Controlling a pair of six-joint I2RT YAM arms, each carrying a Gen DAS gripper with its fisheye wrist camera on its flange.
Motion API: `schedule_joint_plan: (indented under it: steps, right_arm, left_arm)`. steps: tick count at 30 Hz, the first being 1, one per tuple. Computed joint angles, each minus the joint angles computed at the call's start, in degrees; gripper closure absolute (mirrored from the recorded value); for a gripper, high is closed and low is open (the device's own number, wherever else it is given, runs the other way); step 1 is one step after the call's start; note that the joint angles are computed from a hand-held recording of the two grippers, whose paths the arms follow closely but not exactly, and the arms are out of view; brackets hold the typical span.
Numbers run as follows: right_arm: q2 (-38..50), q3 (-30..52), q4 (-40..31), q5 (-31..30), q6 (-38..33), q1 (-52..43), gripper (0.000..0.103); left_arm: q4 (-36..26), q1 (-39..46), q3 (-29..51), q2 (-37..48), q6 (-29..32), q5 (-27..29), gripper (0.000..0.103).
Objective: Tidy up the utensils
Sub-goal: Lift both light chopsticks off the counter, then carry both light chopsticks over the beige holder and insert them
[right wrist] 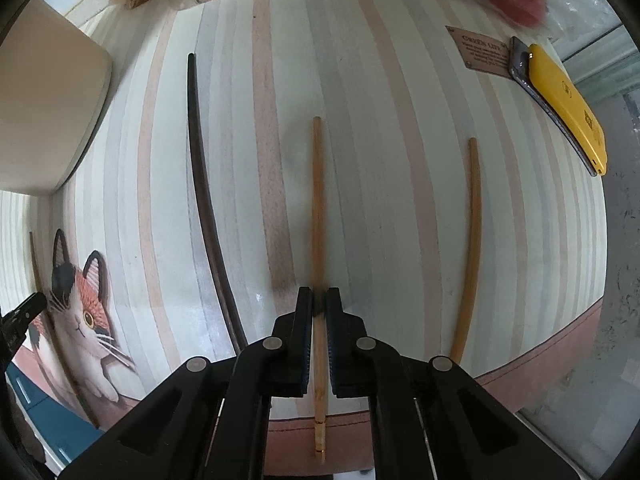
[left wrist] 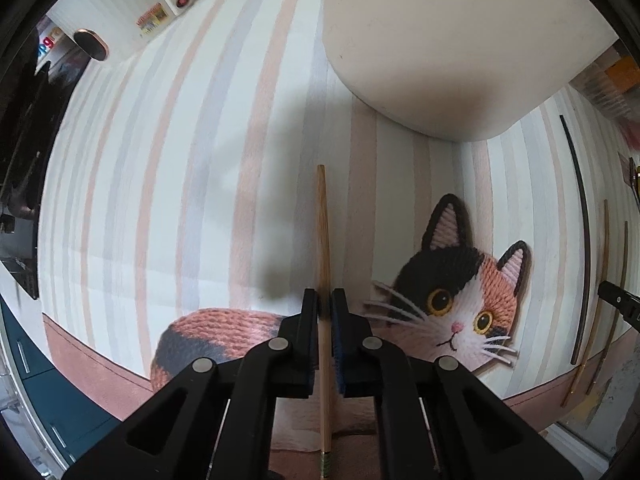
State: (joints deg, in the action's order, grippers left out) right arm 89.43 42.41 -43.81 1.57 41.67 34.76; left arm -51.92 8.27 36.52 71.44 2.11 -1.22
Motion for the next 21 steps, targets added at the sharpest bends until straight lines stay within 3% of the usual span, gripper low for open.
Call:
schedule_joint_plan:
  steps: [5, 13, 17, 21]
  right_arm:
    - [-5.7, -1.2, -0.2, 1.7, 4.8, 4.0, 0.096]
    - [-11.5, 4.0, -4.5, 7.1, 10.3, 13.1, 0.096]
    - [-13.2, 7.9, -7.2, 10.3, 9.4, 15.4, 0.096]
    - [-13.3, 13.1, -8.2, 12.2, 7.6, 16.3, 0.096]
  left_arm:
    - [-4.8, 2.5, 2.2, -6.7, 3.0, 0.1, 0.099]
    - [-13.0, 9.8, 8.9, -16.7, 8.4, 2.1, 0.099]
    - [-16.1, 19.2, 13.6, -18.3, 14.5, 6.6, 0.099]
    - [-18.7, 22.0, 19.1, -18.3, 14.8, 9.8, 0.099]
